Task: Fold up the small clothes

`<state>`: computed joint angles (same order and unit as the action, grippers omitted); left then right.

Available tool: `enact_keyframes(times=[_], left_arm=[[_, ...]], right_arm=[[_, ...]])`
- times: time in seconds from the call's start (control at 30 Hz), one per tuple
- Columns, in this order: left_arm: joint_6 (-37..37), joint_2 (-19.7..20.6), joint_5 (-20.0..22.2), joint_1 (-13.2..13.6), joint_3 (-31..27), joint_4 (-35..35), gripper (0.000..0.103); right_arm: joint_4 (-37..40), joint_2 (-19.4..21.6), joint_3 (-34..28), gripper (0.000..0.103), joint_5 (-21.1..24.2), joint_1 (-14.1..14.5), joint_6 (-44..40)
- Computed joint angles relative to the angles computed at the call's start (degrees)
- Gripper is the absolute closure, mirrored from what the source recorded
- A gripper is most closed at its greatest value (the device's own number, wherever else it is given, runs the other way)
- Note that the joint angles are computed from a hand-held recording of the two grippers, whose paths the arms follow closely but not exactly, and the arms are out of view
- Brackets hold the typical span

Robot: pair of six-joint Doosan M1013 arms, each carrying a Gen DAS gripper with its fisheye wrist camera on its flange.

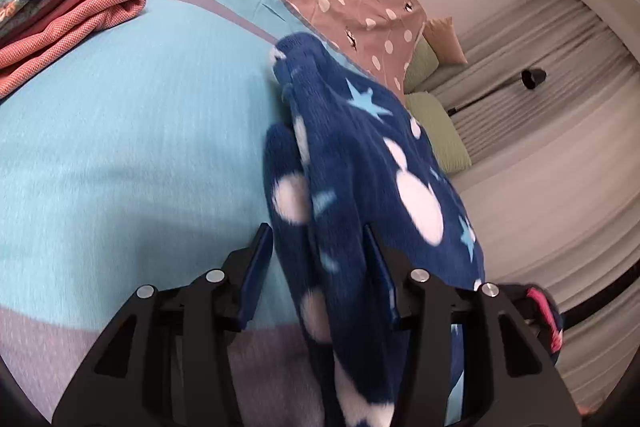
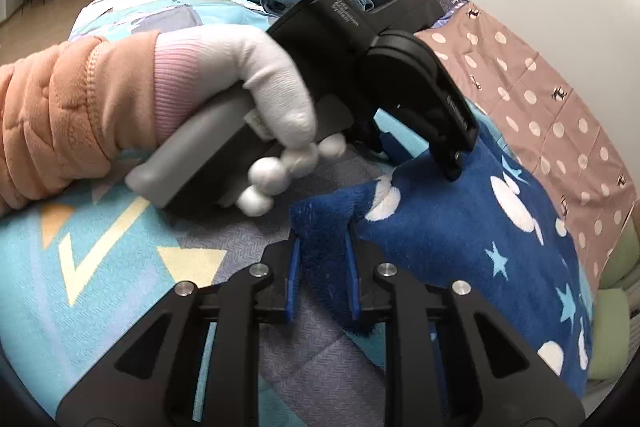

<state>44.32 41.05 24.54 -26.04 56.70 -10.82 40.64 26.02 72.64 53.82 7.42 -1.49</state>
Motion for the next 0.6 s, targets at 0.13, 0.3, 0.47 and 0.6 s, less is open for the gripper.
enact_keyframes(times=[0.13,0.3,0.47,0.6], left_arm=[[0.01,0.97,0.88,0.30,-1.61,0.82,0.067],[0.35,0.48,-2.52,0.21,0.02,0.76,0.071],[-5.02,-0.80,-5.94,-0.20,2.63,5.10,0.067],[-12.28,-1.83,-5.10,-0.83,3.64,12.41,0.060]], right_arm=[[0.20,-0.34,0.72,0.080,-1.03,0.30,0.02],[-0.10,0.57,-0.98,0.080,0.31,0.12,2.20],[1.31,0.08,-0.29,0.075,2.00,-0.56,2.02],[2.90,-0.60,0.80,0.074,2.30,-1.26,0.51]])
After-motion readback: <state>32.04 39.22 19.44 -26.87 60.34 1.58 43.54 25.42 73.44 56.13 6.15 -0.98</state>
